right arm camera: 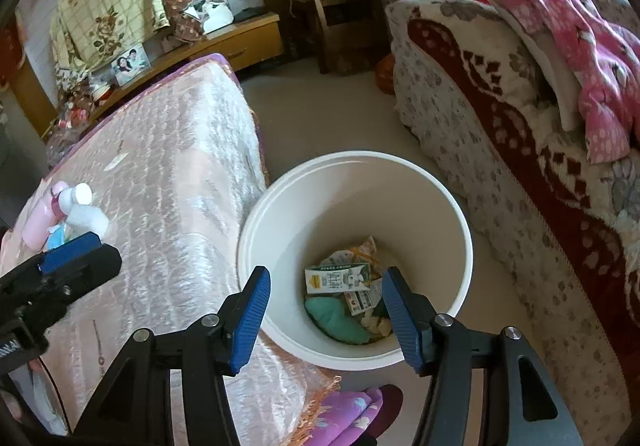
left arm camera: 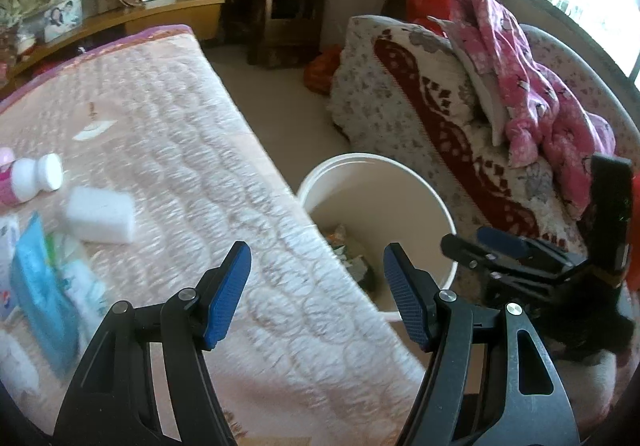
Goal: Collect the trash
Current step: 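Move both open tools back over the bed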
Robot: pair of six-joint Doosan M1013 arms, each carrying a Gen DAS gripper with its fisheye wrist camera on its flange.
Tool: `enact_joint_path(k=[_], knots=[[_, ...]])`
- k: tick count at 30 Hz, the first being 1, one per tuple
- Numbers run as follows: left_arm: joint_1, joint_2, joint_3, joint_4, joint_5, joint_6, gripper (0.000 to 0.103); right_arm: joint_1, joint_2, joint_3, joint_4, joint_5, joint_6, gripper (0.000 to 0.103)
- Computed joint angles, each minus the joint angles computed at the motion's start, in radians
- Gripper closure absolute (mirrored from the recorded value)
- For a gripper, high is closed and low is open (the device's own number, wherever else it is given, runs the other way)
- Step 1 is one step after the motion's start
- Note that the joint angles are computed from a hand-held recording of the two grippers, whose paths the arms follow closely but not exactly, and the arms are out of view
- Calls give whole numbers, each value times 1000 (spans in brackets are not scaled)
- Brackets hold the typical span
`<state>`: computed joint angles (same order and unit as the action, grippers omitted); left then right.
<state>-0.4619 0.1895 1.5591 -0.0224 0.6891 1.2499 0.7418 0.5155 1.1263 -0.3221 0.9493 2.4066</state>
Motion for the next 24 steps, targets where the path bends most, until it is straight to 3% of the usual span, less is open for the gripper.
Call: enact_joint_path(k=[12, 24], knots=[[10, -102, 93, 180, -21, -149, 35, 62, 26, -83, -4, -20, -56, 39], [81, -210, 195, 211, -9, -208, 35, 122, 101, -208, 81, -10, -172, 36]])
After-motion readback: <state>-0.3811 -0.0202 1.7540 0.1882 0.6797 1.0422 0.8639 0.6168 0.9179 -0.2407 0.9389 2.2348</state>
